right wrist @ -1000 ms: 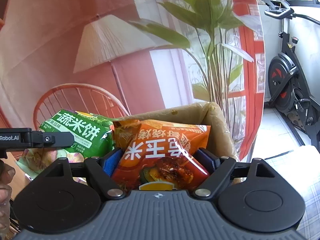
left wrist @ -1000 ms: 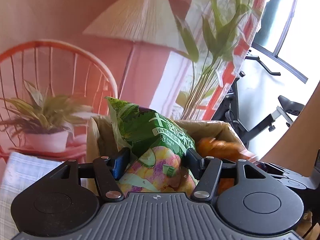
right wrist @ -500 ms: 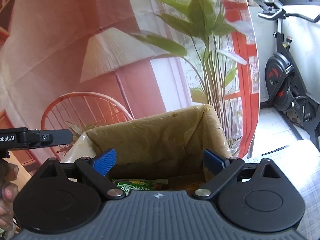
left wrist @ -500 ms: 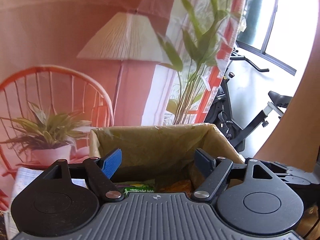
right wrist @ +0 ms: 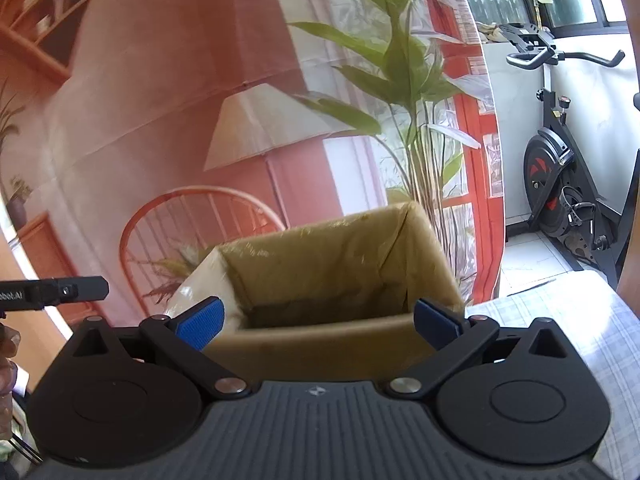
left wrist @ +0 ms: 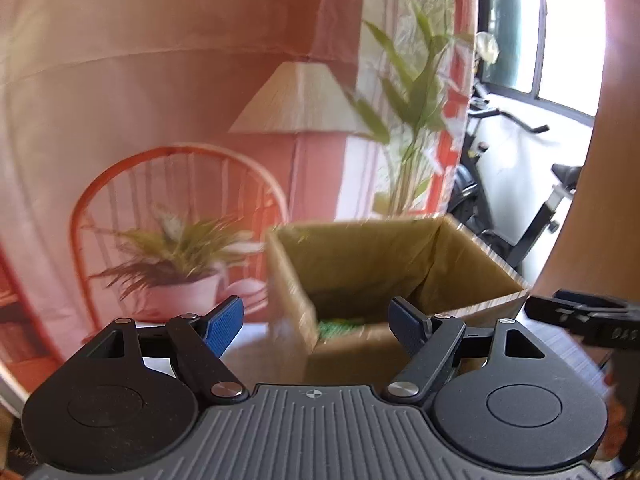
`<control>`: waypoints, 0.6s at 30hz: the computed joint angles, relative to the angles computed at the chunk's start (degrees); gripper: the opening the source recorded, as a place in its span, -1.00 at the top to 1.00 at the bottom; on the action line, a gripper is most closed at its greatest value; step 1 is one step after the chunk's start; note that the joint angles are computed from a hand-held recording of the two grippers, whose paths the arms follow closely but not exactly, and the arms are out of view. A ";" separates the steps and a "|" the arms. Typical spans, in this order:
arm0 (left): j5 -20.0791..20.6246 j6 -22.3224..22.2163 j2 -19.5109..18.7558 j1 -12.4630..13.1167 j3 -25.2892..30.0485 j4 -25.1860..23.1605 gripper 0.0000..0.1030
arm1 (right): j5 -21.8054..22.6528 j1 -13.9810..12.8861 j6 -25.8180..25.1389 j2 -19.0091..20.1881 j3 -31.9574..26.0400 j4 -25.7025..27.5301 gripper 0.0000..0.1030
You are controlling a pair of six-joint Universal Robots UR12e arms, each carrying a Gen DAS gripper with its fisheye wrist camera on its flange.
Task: Organize snacks
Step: 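Grasp the orange triangle-chip bag with the left tool while the right grasps the yellow bag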
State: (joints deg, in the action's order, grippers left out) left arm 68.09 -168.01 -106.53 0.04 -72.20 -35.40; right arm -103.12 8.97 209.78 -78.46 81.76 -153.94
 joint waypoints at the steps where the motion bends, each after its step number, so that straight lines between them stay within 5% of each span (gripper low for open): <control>1: 0.47 -0.06 0.68 0.15 -1.36 0.47 -0.59 | -0.75 0.49 -0.20 -0.29 0.52 0.06 -1.00; 9: 4.62 -3.42 4.65 0.22 -12.54 10.36 -0.77 | -7.85 4.02 -0.14 -1.71 5.45 -2.42 -1.00; 18: 5.65 -3.53 6.10 -0.20 -17.25 6.89 -0.73 | -8.98 5.50 0.55 -3.52 11.10 -4.78 -1.00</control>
